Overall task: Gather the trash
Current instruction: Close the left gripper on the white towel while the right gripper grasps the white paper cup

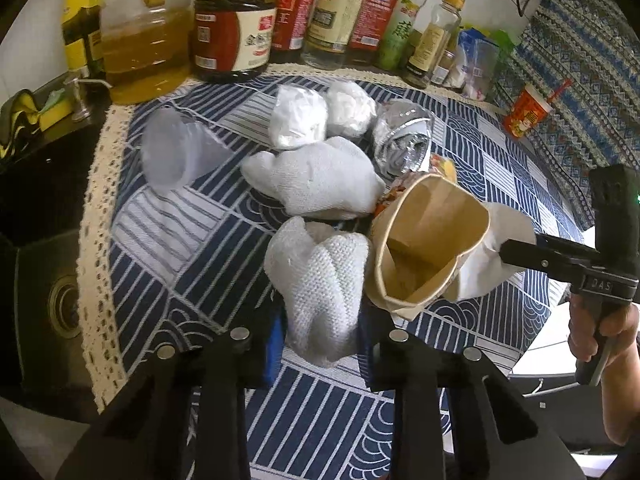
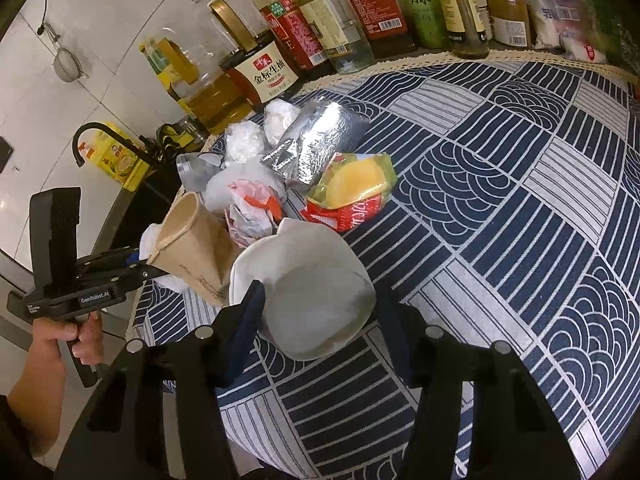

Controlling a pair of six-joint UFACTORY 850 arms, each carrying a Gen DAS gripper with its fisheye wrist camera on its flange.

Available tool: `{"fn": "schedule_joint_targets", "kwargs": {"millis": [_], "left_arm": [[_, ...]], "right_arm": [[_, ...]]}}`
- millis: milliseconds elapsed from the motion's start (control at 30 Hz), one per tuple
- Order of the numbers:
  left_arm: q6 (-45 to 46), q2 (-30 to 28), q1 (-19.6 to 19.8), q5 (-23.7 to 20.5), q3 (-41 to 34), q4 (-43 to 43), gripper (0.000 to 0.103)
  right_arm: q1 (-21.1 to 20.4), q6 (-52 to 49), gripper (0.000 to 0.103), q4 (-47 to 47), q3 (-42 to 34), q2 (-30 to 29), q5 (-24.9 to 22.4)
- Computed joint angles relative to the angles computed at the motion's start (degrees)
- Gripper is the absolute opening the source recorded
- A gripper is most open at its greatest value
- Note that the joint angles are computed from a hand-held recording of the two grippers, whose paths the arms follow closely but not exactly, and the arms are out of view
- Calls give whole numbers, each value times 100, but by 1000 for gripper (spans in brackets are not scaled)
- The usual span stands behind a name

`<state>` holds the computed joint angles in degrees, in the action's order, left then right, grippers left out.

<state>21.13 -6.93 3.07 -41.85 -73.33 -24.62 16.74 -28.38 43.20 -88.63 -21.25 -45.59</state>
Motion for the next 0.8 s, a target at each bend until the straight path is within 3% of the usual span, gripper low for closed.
{"fn": "schedule_joint_targets", "kwargs": {"millis": [800], "left_arm": [[-443,970,160,163,607,204,28]], "right_arm": [[-31,-18,56,13,704,945,250]]}}
